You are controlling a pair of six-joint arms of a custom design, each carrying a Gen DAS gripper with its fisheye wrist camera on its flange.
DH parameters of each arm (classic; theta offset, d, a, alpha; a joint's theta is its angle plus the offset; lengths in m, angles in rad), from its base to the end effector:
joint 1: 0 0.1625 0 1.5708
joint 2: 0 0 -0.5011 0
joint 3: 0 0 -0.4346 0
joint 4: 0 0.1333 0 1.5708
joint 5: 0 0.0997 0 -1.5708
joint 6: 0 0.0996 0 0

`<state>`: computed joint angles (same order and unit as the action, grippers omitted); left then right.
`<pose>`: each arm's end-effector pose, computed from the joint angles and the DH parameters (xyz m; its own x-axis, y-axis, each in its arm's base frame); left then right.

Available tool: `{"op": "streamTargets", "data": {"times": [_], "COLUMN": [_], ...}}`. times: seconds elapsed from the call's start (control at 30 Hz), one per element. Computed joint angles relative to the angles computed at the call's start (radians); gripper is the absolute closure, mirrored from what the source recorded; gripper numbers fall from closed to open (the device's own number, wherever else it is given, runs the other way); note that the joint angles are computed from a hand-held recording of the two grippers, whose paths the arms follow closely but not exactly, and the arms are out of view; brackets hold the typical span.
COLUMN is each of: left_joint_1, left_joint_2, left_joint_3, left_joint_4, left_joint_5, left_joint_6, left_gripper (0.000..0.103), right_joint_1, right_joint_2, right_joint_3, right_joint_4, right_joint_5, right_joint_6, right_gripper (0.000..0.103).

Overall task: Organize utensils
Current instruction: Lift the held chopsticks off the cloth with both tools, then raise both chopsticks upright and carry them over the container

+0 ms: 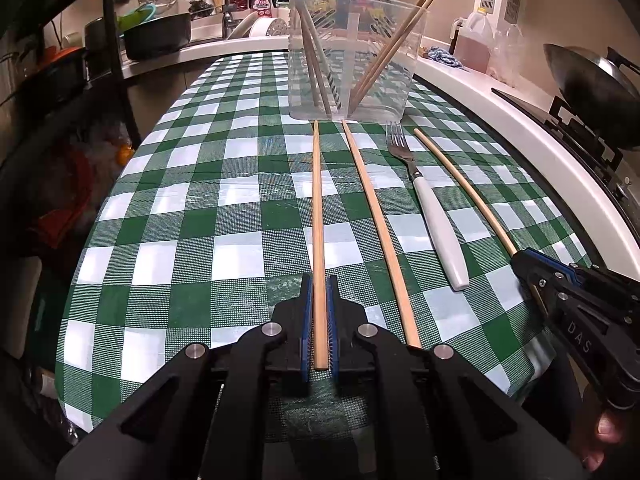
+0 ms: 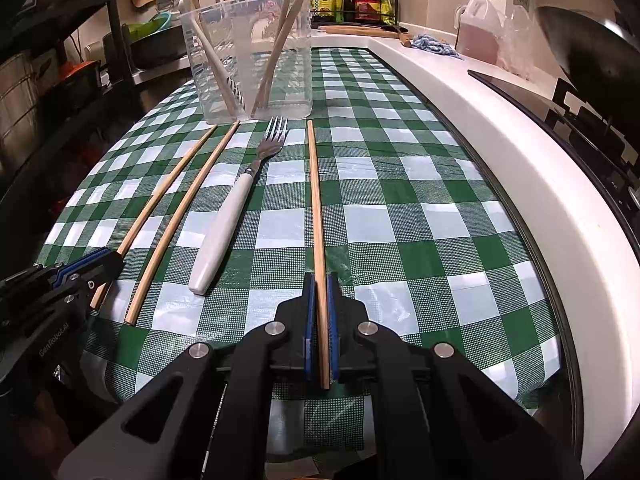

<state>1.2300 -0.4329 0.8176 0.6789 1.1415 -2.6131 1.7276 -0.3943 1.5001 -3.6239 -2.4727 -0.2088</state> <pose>-0.1075 -0.8261 0.0820 -0.6511 0.5133 -0.5591 0.7185 0.6543 -0.2360 0.1741 -0.7479 0.0114 -0.6776 0.4011 0.6164 -0.2368 0.6745 -0.6993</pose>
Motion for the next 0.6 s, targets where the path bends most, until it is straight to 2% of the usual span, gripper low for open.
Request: {"op": "streamTargets", "data": {"times": [0.1,0.4,0.6], "left_joint_1": [0.001,-0.009,-0.015], "left_joint_2": [0.002,-0.069,-0.132], "left_joint_3": [-0.006,0.097,0.174], "left_joint_4": [0.012,-0.097,-0.168], "left_joint_5": [0.007,0.026,0.062], "left_joint_6": [-0.003,0.053,0.083], "left_gripper": [0.096,0.096,0.096], "right_joint_1": [-0.002,0.022,0.045], "right_joint_2": [-0.008,-0.012,-0.018], "right_joint_3": [0.011,0.022,0.034], "right_joint_4": [-0.002,-0.093,-0.168], "right_joint_5": [0.009,-0.002,-0.013], "right_joint_6": [0.020,-0.051,-0.105], "right_gripper": [0.097,0.097,0.097]}}
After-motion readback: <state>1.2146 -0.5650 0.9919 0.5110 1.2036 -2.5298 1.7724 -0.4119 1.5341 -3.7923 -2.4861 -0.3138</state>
